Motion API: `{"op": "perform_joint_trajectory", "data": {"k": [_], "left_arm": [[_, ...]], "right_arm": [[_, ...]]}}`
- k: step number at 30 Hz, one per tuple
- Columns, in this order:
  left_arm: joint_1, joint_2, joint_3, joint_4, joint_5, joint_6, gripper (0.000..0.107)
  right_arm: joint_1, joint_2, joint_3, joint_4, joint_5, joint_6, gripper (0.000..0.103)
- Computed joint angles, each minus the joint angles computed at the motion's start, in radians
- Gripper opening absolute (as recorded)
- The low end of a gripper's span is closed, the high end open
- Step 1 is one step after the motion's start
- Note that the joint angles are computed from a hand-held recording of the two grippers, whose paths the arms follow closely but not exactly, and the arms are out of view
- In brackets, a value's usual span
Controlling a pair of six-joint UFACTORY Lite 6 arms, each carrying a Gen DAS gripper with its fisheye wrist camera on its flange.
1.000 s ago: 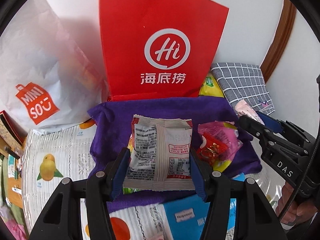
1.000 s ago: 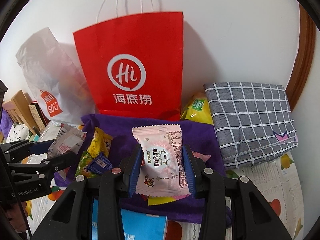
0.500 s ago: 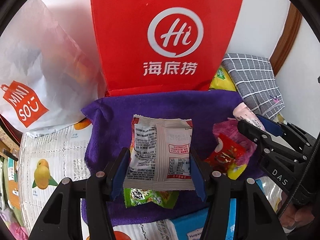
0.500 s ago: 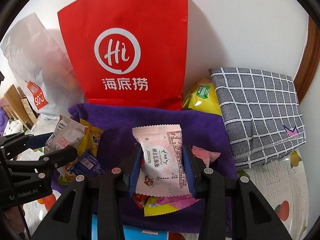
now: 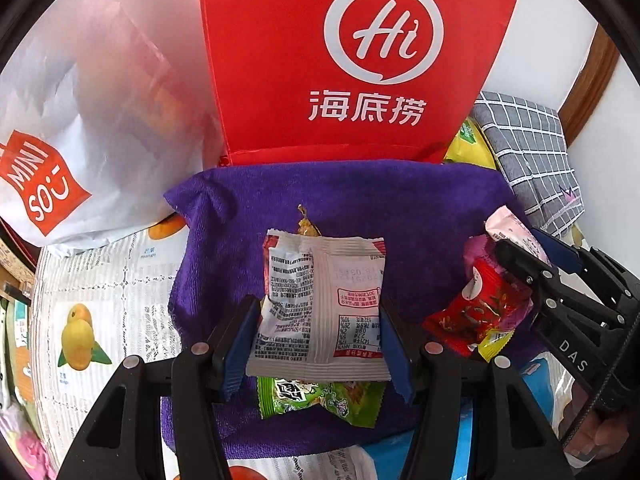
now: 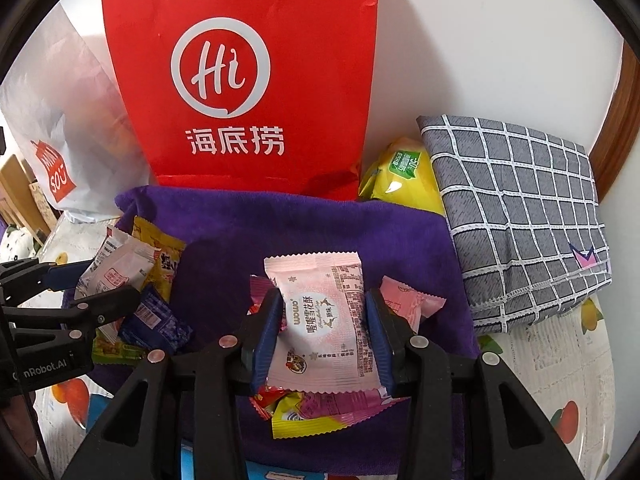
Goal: Organize snacks
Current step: 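Lower both packets onto the purple towel and open both grippers, then withdraw both grippers from the towel back toward the remaining snacks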
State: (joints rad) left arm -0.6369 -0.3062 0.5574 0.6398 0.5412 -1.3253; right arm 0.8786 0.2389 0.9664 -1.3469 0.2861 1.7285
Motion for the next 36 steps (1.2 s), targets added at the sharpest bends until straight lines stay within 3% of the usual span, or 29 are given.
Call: {"op": "perform_joint_trajectory", "data": {"k": [8, 10, 12, 14, 26, 32, 36], "left_arm": [[0.005, -0.016, -0.007, -0.026, -0.014, 0.027, 0.057], [0.01, -0.022, -0.008, -0.05, -0.025, 0.05, 0.061], [0.008, -0.039, -0.013, -0.065, -0.034, 0.067, 0.072], [-0.024, -0.049, -0.005, -0.023, 0.008, 0.012, 0.073], [-0.235, -0.243, -0.019, 0.04, 0.266, -0.112, 0.076], [-0.458, -0.357, -0.044, 0.062, 0.427, -0.262, 0.076], [-0.695, -0.398, -0.047, 0.077, 0.586, -0.438, 0.076]], "right_arm": [[0.005, 0.01, 0.013, 0.032, 0.008, -0.043, 0.046], [0.005, 0.004, 0.013, 0.06, 0.007, -0.07, 0.05], [0.006, -0.011, 0.006, 0.071, 0.007, -0.076, 0.06], [0.008, -0.032, -0.003, 0.093, 0.001, -0.096, 0.066], [0.099, -0.211, -0.092, 0.224, 0.13, -0.133, 0.072], [0.183, -0.381, -0.191, 0.287, 0.233, -0.097, 0.079], [0.257, -0.475, -0.24, 0.358, 0.338, -0.099, 0.081]]}}
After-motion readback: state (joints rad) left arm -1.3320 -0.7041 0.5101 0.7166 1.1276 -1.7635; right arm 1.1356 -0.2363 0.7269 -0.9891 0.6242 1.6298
